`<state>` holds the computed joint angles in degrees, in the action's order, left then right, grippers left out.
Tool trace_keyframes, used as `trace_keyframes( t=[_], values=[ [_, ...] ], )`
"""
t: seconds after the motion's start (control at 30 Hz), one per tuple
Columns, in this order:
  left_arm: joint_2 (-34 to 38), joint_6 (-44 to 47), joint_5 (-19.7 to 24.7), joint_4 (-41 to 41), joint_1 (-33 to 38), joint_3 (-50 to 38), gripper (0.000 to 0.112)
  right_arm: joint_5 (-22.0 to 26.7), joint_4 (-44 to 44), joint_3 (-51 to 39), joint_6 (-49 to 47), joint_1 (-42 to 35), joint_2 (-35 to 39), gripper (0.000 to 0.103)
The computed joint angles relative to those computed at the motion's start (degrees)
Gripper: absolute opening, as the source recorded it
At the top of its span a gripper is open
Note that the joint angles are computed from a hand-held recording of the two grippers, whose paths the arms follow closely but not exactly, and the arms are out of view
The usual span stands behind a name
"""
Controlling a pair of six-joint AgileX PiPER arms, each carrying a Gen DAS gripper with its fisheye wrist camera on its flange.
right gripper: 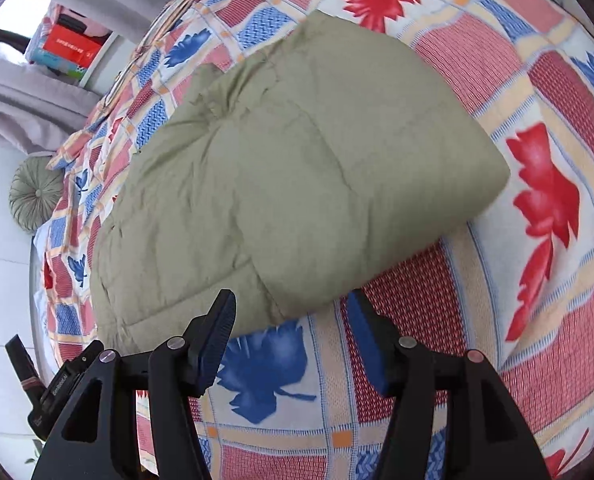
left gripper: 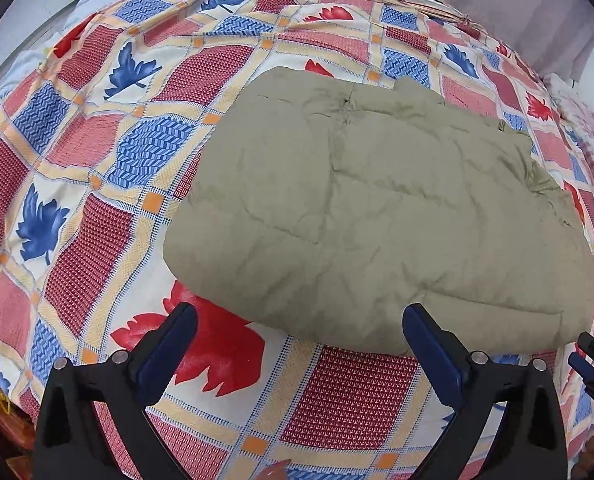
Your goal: Fold large clothes
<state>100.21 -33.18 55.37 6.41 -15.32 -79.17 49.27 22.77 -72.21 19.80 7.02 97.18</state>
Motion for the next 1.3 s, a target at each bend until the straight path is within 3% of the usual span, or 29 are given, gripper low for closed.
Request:
trace_keyframes(
  t=[0.07,0.2,0.43,0.5,0.73,0.97,1.1,1.2,1.3],
  values=[
    [0.37,0.8,0.59,-1.34,0.49,0.07,0.103,-0.48,0.63,1.4,0.08,-0.09,-0.77,0.063],
    [1.63,1.22,1.58,-2.49,0.76,-0.11,0.103,-1.9,3.4,4.11,-1.01,-0.75,-1.69,0.079],
    [2.48,0.18,0.94,-1.42,0.26,1.44,0.103,-5.53,15.99,9.27,-7.74,-3.59,-0.45,0.084],
    [2.49,0.16,0.86,-0.79,0.08,1.62,0.103,-6.37,19.18,10.45,-9.81,-4.05,0.03,0.103],
    [2.06,5.51,-2.44,-8.0,4.31,3.81,0.103,-7.9,23.67,10.94,-12.67,-3.73,1.49,0.103],
    [-0.04,26.29,-9.48,-39.02,17.59,13.59,0.103,-7.32,27.29,10.16,-15.46,-4.95,3.12,0.103],
    [2.19,39.03,-8.24,-54.11,23.18,16.97,0.103,-6.48,31.48,10.91,-19.03,-6.22,3.98,0.103],
    [6.34,41.04,-7.1,-57.08,24.2,16.22,0.103,-6.18,35.12,11.87,-22.12,-7.02,4.41,0.103],
    [7.7,43.53,-8.93,-59.38,23.57,15.31,0.103,-6.38,37.14,11.51,-23.92,-7.47,5.62,0.103]
  ],
)
